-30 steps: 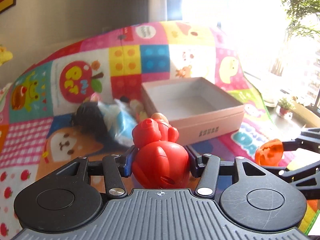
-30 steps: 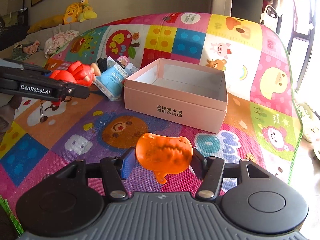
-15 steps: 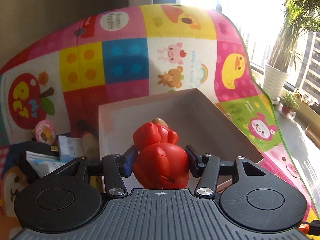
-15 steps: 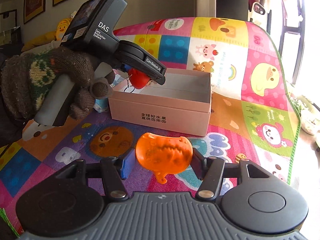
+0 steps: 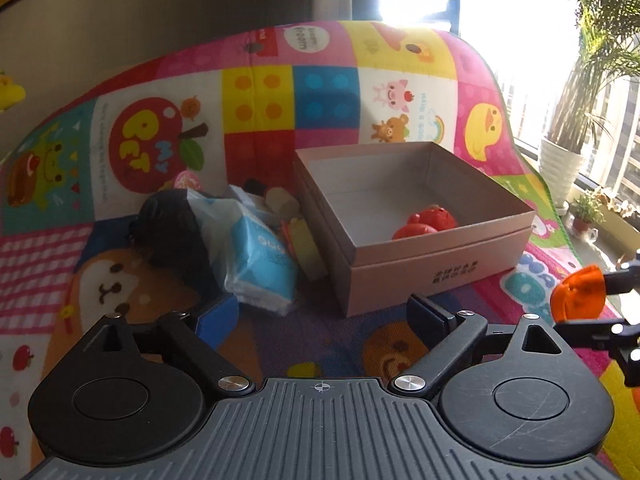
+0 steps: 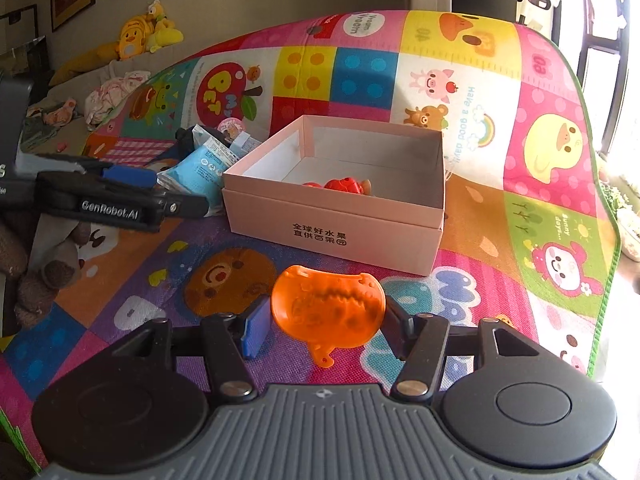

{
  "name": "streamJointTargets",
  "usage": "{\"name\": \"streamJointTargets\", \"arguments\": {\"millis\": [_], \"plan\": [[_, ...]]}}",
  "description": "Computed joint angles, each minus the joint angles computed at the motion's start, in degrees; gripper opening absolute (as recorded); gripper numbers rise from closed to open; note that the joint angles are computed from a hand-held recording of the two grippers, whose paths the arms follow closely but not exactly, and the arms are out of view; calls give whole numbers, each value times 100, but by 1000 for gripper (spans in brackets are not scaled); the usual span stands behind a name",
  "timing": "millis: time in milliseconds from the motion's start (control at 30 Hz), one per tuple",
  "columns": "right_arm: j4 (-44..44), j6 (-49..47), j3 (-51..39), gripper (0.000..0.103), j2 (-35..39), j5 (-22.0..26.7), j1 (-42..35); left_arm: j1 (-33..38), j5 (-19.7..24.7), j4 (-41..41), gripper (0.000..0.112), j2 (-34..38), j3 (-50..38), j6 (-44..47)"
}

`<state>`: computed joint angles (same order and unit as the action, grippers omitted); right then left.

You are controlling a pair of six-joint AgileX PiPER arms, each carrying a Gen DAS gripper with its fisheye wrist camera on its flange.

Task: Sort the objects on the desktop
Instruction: 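Release the red toy into the pink box while the right gripper drops the orange toy in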

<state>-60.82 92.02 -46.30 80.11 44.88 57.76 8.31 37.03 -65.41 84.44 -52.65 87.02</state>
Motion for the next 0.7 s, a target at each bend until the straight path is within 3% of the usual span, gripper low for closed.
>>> {"name": "streamJointTargets", "arguments": {"millis": [133,233,333,567,600,700], "plan": [[127,-981,-763,58,65,88,-862,619,303,-266,96,64,341,544],[1221,-2254,-1743,58,534,-331,-2052,899,551,-358,97,288,331,567],[2470,-3464,-2900,58,1374,-290,-2811,1079,635,-596,97,382,409,794],[3538,-4411,-4819,60,3021,892,-3142,1445,1127,-662,100,625,264,744],[3568,-4369,-4868,67,3069,941,-3141,1470,1199,-632,100,669,227,699],[3121,-4071,-4705,68,2925,832,-2903,1510,1307,-601,100,748,171,619]]}}
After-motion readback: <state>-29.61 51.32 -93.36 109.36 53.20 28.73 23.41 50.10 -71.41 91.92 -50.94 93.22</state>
